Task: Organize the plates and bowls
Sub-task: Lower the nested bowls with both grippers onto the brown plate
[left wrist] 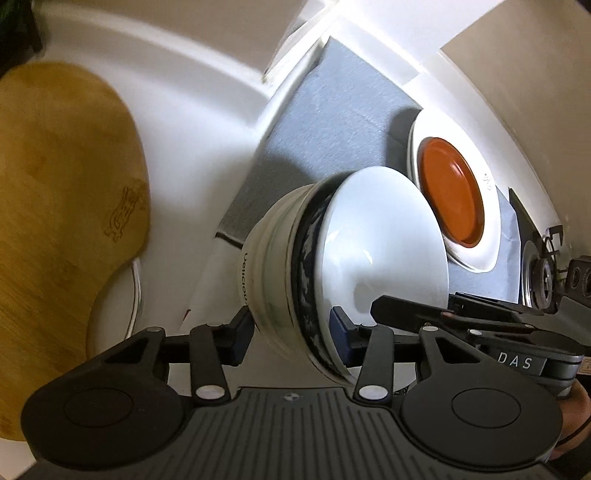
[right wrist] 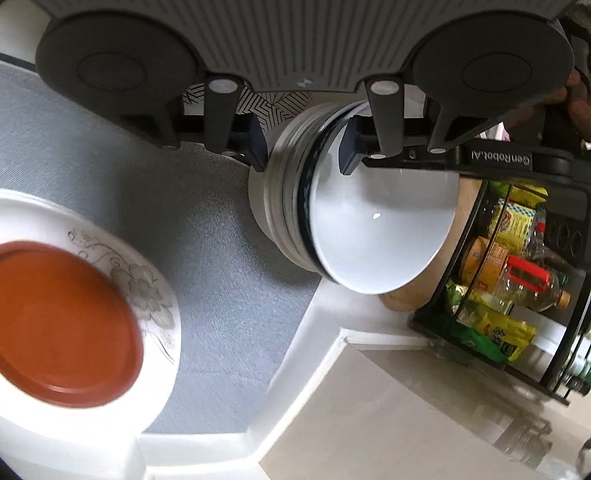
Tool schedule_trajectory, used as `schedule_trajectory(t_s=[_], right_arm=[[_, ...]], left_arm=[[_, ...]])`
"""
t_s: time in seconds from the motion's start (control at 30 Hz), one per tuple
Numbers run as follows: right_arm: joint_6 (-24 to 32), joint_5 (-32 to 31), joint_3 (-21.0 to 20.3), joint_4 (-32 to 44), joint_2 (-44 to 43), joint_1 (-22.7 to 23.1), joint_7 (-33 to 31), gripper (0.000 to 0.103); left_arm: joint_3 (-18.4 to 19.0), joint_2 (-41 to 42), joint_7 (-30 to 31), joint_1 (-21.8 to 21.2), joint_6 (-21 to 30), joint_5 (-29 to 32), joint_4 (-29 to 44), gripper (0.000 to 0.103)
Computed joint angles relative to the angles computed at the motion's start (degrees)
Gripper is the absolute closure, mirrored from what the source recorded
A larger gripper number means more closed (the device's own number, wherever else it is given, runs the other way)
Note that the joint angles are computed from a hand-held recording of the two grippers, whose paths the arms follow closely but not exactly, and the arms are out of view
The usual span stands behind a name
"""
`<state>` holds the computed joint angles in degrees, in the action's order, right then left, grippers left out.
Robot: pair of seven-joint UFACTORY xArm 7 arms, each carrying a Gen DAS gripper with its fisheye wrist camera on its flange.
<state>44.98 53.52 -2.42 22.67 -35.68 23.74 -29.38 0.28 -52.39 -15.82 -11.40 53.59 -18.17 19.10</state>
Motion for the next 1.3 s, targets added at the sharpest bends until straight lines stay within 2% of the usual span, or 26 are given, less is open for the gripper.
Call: schedule_trajectory(t_s=[0.23,0.43,0.77,1.0,1.17,1.3], right_arm=[[0.43,-0.53,-1.09,-0.40,-1.85,-1.75,0.65,0.056],[1.62,-3.38,-2.58,-0.93,-5.51,-4.17,2.21,0.057],[1.69,-7.88,-7.72,0.85,-9.15,-10.18,4.62,0.057],[-2.05,-9.27,-10.47,3.92,-5.63,-13.24,3.44,0.057],[-5.85,-7.87,-11.59,6.88,0.29,-13.36,0.86,0.058],[-6.29,-6.04,-12.14,9.41,6.34,-14.35,-1.18,0.058]], left_arm=[[-1.13,1.67,0.10,-0.71,0.34,0.67,2.61,0.055],[-4.02,3.77,-1.11,-2.35,-0.33,2.24,6.15,0.055],[-5.20,14.61,0.85,-7.49,-6.78,0.44,14.97,0.055],[-5.14,25.92,5.08,-10.50,-11.43,-2.81,22.86,0.055],[-5.50,32.89,8.18,-10.53,-13.50,-4.15,27.61,0.055],[-6.29,39.00,9.30,-9.89,-13.95,-4.53,31.37,0.055]])
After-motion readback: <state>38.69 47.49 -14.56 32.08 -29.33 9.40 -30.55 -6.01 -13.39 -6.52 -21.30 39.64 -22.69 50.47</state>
